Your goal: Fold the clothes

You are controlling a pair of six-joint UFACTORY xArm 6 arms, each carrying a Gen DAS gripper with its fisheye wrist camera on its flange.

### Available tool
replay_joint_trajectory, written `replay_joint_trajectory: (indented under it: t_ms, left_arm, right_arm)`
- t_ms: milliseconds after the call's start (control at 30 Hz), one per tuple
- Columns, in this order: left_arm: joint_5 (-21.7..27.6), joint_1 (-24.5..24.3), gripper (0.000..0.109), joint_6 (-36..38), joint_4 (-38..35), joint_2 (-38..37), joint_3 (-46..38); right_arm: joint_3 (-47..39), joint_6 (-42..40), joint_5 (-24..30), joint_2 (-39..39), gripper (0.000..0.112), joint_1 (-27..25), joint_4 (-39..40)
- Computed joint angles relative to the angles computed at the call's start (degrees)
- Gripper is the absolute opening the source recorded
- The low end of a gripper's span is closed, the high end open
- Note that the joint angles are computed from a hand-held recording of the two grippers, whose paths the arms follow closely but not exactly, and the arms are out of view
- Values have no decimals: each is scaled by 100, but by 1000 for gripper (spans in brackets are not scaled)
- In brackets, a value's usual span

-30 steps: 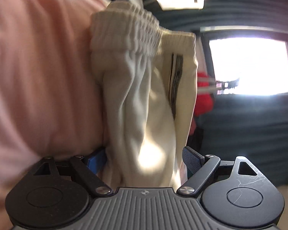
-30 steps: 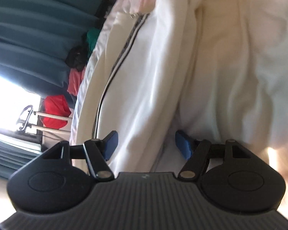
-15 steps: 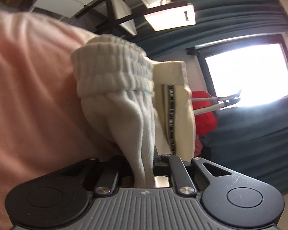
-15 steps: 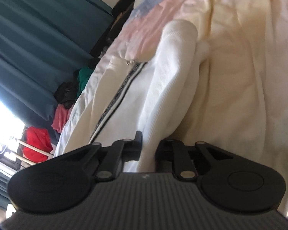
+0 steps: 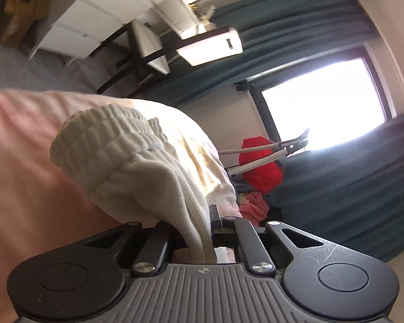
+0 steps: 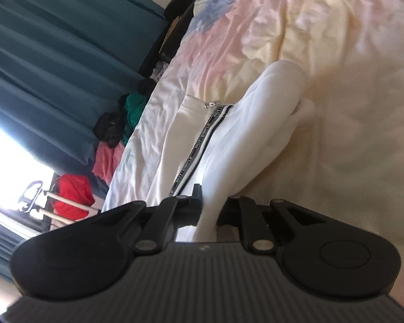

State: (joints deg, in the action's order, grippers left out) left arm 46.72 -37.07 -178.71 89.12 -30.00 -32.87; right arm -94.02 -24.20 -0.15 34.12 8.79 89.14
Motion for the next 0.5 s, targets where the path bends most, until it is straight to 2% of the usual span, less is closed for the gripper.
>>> replay_joint_trajectory:
  t_ms: [67,167,233,300,367,400,467,500]
  left_arm:
    - [479,-510,7,15,-367,-587,393]
    - [1555,-1569,7,16,-1053,-1129,737]
    - [2168,-2188,8,84,-1581,-1178,694]
    - [2455,-2525,8,-87,-1814,-1168,681]
    - [2563,-2630,10,107,-2077,-1099,583]
    - [2496,-2606,14,439,-2251,-1020,479]
    - [2392,-2559,25,1131,-2616,-853,258]
    - [2363,-2541,39,1479,-2806,-765,143]
  right_arm:
    - [439,-268,195,-361,11,-67,452]
    - [1072,-509,378,-874,11,-118,1209]
    - [1364,-154,343,-1051,11,-76,979]
    - [1671,324,318,-1231,11,-36,624]
    - [1820,814,394,-1264,12,-64,120]
    - [1847,921,493,-1256,12,-102,52]
    - [1881,997,641,-1240,14,-161,97]
    - [1892,973,690,-1234,14,-183,204]
